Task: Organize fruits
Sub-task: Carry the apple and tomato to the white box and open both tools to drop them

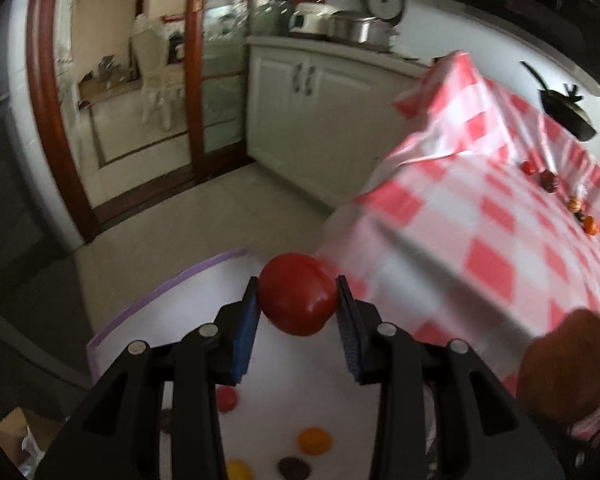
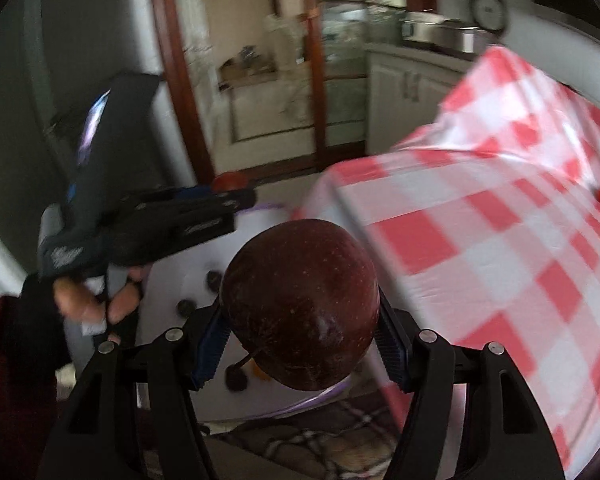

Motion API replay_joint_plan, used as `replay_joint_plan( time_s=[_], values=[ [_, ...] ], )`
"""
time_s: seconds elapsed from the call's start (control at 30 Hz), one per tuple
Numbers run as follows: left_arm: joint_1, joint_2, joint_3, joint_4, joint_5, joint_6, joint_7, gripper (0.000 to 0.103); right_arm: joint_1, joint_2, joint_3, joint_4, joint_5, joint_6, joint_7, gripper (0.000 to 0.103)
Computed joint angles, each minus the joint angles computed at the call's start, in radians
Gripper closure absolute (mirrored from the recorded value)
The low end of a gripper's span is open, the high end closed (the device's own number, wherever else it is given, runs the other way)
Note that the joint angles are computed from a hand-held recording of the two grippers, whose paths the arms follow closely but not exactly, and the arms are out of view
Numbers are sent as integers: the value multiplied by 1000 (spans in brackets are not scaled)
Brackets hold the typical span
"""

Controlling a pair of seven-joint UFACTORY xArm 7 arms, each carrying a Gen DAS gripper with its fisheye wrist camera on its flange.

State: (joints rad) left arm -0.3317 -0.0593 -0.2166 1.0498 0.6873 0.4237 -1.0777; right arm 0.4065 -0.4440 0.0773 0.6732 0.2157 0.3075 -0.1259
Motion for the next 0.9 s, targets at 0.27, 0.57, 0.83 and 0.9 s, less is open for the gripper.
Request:
replay_joint_plan(
  time_s=[0.27, 0.57, 0.83, 0.9],
  values=[
    [45, -14, 25, -123, -78, 12, 58, 66, 54, 180, 26, 86, 45, 111, -69, 39],
    [34, 77, 56, -129, -234, 76, 225, 66, -10, 426, 118, 220, -187, 229, 43, 39],
    [-6, 151, 74, -80, -271, 130, 289, 65, -8, 486, 122, 258, -208, 308, 49, 39],
    [-15, 164, 76, -65, -269, 148, 300, 65, -4, 497, 125, 264, -214, 324, 45, 39]
  ],
)
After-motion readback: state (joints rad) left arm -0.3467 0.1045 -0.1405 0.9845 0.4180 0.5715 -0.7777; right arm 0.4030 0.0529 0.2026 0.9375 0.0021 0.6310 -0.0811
